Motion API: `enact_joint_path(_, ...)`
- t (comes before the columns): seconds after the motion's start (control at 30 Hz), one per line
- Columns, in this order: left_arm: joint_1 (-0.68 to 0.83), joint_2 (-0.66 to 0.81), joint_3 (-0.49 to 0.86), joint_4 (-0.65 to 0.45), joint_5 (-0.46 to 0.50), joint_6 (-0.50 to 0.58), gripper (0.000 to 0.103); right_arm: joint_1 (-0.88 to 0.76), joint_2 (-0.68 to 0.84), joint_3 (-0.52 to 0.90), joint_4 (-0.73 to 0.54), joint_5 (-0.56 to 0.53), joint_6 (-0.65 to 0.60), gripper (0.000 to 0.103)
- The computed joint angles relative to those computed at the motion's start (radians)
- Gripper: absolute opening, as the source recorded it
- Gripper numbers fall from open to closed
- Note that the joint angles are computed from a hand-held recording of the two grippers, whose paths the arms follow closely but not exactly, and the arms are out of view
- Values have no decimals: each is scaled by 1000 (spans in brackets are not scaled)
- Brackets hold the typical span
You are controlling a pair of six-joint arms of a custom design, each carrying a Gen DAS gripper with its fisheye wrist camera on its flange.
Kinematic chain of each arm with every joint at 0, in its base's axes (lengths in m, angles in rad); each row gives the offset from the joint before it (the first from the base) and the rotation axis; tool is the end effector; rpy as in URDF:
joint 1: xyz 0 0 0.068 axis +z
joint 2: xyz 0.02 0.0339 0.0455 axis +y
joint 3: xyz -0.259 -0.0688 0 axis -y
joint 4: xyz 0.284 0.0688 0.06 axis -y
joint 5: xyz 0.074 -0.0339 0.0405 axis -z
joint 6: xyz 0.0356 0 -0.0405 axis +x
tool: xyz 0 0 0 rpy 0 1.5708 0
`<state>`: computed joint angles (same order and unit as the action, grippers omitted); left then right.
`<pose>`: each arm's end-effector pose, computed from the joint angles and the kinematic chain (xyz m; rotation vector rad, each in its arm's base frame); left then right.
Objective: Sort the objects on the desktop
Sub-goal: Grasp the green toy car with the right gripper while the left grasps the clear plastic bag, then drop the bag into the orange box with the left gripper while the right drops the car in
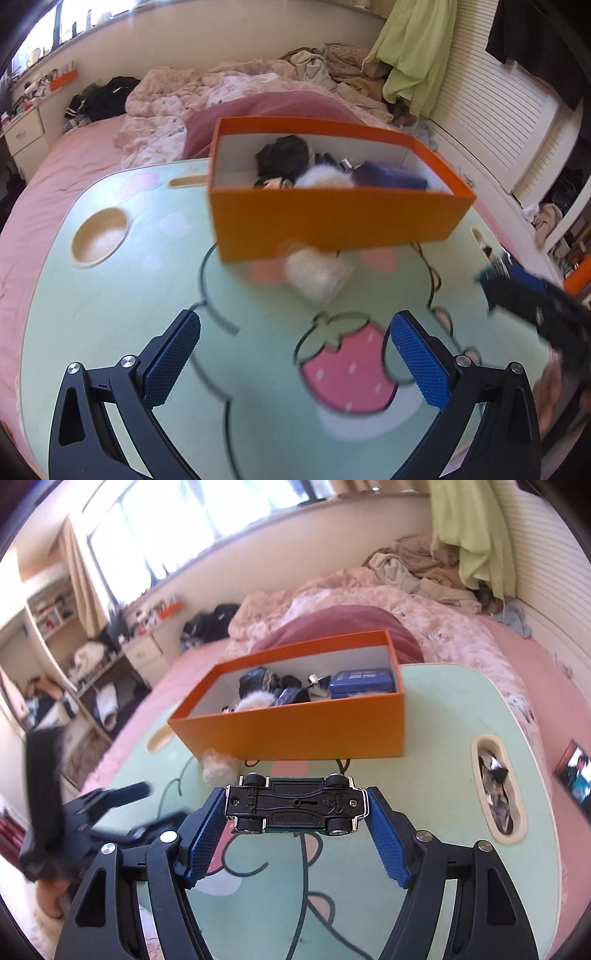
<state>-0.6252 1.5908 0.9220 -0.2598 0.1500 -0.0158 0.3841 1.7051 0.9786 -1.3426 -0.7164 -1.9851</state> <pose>0.2812 -0.2095 0.1560 0.8232 2.4057 -0.4476 0.2310 0.1186 0.1378 -2.4130 1.2598 1.2012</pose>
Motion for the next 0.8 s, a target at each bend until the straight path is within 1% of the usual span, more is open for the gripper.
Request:
enact_joint_path(0.03, -17, 39, 40, -13, -20, -8, 96, -5, 1, 2, -6, 3, -6, 74)
enact_joint_path(0.07, -36, 87, 88, -31, -45, -12, 81, -7, -6, -2, -2, 4, -11, 74)
enact_joint_path(0.1, -43, 109, 106, -36, -57, -15, 71, -8, -10, -1, 0, 3, -15, 74)
enact_joint_path(0.13, -48, 138, 130, -45, -69, -19, 50, -18, -9, 0, 0, 3, -27, 74)
enact_joint_path(0.17, -45, 156, 142, -53, -65, -24, 36, -19, -7, 1, -3, 3, -27, 74)
enact_joint_path(0.2, -41, 138, 115, -18, -72, -28, 31, -20, 2, 7, -7, 7, -27, 74)
enact_joint_path(0.23, -29, 125, 101, -14, -49, -28, 31, -18, 8, 12, -10, 10, -24, 74)
enact_joint_path(0.3, 8, 82, 56, 3, 36, -17, 31, -15, 10, 13, -4, 7, -16, 74)
enact_joint_path(0.4, 37, -30, -37, 51, 61, 2, 31, -9, 2, 6, 9, 4, 5, 74)
enact_joint_path(0.47, 65, -84, -53, 43, 126, 12, 31, -2, -3, 8, -2, 1, 14, 74)
enact_joint_path(0.53, 79, -100, -9, 4, 172, 19, 31, 16, -30, 6, -13, -14, 27, 74)
enact_joint_path(0.6, 75, -86, 63, -27, 166, 22, 31, 49, -76, 2, -28, -49, 66, 74)
enact_joint_path(0.63, 69, -70, 107, -44, 159, 23, 31, 71, -98, 5, -34, -67, 100, 74)
enact_joint_path(0.7, 63, -7, 219, -76, 152, 9, 31, 145, -144, 17, -25, -104, 219, 74)
enact_joint_path(0.73, 61, 30, 271, -85, 147, -9, 34, 185, -170, 16, -6, -116, 281, 74)
enact_joint_path(0.77, 59, 77, 332, -107, 138, -27, 51, 231, -207, 3, 39, -127, 356, 74)
enact_joint_path(0.8, 54, 119, 383, -132, 121, -43, 63, 285, -250, -19, 108, -125, 444, 74)
